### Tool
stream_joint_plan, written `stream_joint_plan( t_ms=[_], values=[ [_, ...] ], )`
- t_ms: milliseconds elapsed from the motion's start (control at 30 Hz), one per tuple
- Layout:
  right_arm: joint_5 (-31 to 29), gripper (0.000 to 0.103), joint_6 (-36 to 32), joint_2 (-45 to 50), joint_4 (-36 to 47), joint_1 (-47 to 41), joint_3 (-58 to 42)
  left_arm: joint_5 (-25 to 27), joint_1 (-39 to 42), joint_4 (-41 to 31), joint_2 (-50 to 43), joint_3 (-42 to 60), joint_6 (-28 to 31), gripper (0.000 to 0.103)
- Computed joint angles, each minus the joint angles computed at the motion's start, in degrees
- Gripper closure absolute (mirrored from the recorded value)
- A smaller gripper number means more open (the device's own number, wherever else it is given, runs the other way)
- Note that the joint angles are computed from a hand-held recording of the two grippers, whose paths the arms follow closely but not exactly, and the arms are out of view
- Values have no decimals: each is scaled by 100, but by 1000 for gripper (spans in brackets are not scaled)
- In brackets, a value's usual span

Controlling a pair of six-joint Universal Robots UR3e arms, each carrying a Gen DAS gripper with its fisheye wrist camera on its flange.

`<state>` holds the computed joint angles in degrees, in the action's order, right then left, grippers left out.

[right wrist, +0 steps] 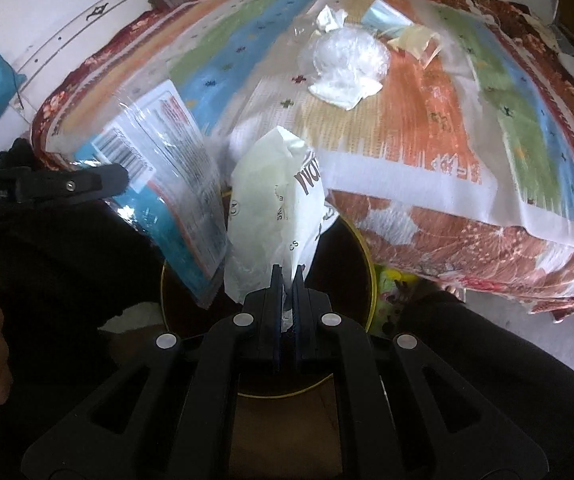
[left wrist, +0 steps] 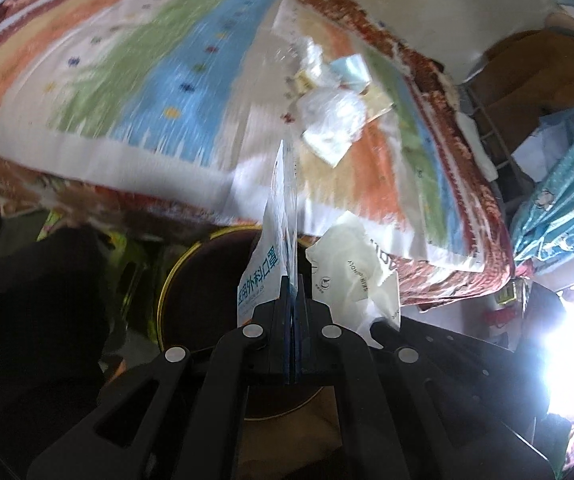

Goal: Collect trash
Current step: 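Carry the mask box and white bag back over the bin with both tools, then open both tools to drop the box and bag into the bin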

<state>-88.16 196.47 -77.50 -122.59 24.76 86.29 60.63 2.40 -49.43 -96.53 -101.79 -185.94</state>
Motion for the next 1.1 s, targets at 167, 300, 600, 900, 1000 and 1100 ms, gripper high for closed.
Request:
stream_joint_plan(
  t_ms=[167,300,600,900,1000,1100],
  values=[
    [-50,99,43,292,467,0,-244,106,-108,-261,-315,214,-198,103],
    [69,99,35,507,694,8,-375,146,-141,-517,-541,338,-367,103],
    [395,71,209,538,723,-191,-246,146,-33,-325,-399,205,-460,75],
    [535,61,313,297,505,-324,-110,232,-39,-226,-386,262,-487,69],
    [537,58,344,219,425,-360,-112,297,-43,-153,-343,266,-503,66],
    [560,55,333,163,309,-386,-83,358,62,80,-245,173,-649,63]
  ],
)
